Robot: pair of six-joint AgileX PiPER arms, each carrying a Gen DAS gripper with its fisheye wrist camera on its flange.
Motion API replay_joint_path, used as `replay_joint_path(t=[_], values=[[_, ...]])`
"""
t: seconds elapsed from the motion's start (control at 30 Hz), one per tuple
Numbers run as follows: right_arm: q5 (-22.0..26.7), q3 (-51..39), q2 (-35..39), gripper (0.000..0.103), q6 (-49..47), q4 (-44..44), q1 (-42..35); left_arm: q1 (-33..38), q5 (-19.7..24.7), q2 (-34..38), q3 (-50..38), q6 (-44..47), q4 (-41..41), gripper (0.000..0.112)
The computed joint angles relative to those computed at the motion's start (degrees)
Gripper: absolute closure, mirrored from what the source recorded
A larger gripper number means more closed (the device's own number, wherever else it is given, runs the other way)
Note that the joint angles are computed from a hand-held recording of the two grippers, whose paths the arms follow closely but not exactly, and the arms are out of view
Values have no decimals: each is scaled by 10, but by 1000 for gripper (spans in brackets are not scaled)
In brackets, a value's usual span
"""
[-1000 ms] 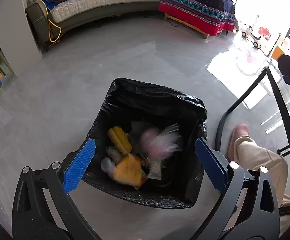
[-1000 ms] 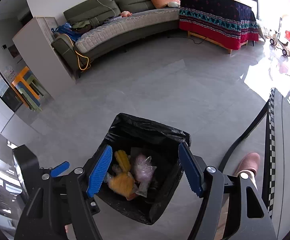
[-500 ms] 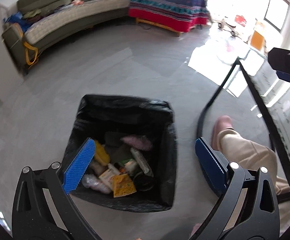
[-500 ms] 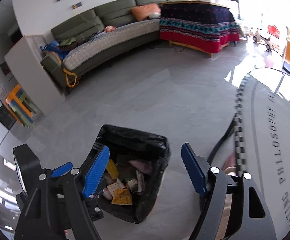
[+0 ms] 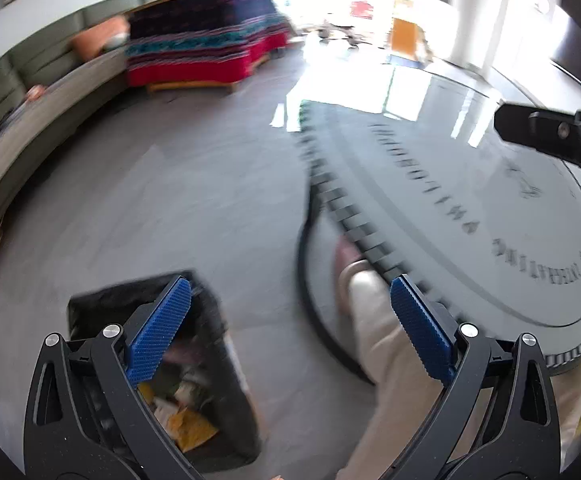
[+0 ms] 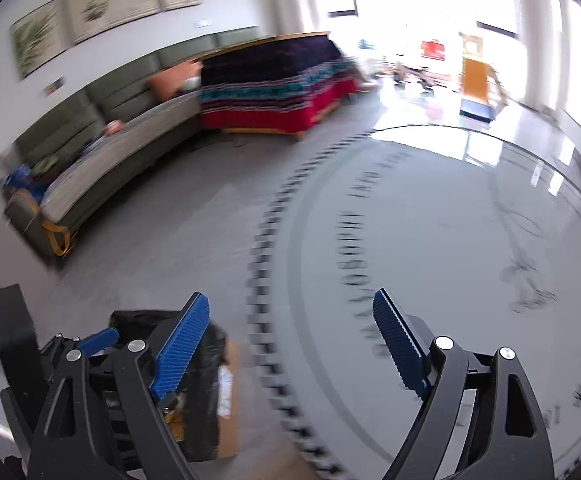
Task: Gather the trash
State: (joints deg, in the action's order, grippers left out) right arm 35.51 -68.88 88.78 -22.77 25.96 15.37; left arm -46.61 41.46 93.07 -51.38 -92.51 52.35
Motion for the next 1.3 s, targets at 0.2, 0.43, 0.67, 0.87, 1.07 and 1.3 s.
replay_joint_path(t=[0.2, 0.43, 0.67, 0.87, 1.07, 1.3], values=[[13, -8, 10, 19, -41, 25, -126, 0, -20, 106, -163, 151, -58, 15], [-11, -6, 44, 18, -75, 33, -244, 5, -29, 268, -402, 316, -157, 15], [-56, -21, 119, 15, -93, 45, -314, 4, 35, 422, -641, 429, -230, 15], [-88, -51, 187, 15, -54, -15, -321, 23, 100, 520, -795, 476, -270, 15], [-98, -76, 229, 15, -25, -54, -318, 31, 131, 569, -870, 498, -292, 15], [-118, -74, 247, 13, -1, -83, -307, 25, 181, 615, -960, 519, -298, 15]])
